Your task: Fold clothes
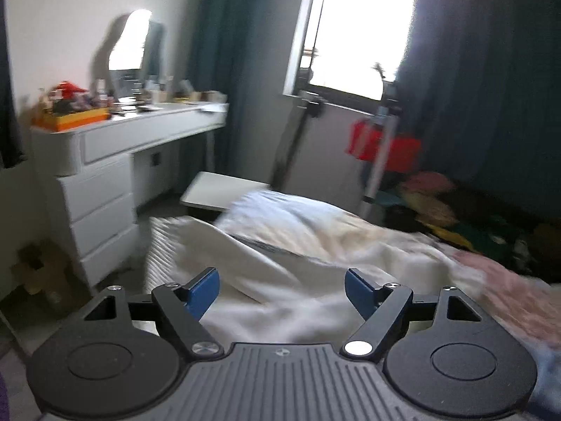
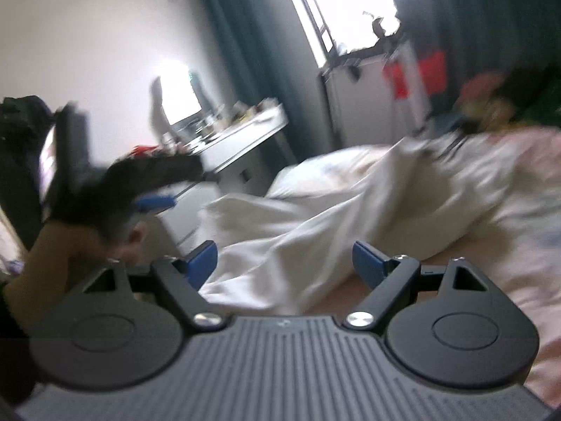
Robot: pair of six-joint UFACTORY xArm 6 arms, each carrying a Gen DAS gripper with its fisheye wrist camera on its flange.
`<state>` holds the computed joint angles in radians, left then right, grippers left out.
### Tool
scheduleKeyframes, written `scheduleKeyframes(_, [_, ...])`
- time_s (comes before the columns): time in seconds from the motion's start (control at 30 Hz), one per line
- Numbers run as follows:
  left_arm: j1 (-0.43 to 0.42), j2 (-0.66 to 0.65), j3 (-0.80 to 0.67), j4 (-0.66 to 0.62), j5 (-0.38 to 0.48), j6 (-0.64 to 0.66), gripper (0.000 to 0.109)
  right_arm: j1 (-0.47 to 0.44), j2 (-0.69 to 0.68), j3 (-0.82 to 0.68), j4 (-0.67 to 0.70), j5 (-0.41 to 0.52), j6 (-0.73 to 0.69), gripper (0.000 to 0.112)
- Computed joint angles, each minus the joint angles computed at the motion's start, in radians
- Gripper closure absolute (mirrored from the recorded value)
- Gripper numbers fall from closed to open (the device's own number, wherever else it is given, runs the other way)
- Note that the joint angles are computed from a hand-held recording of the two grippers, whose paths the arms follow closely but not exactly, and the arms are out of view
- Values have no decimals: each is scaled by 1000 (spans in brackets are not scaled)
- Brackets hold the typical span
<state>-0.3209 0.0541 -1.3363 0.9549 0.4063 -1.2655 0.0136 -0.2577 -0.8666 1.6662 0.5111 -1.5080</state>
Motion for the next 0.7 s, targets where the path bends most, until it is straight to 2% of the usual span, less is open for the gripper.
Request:
scheduleKeyframes(0.17, [-95,33,23,79,-39,-36,27,-109,-51,59,104,-40,-165,26])
scheduleKeyframes(0.23, [-127,81,-10,88,-32,-22,27,-162,-44,69,126,-28,-190,26])
scheduleKeyframes(0.4, [-146,252,-172,27,-59,93,28,-246,47,37,202,-17,-227,26])
scheduleKeyframes(0.57, [-163,478,-453,-82,-25,258,28,-324,138,-5,168,64,-99,26])
scheduleKeyframes(0.7, [-169,714,-786,-102,4,255,25,-354,183,-39,145,83,-61,26])
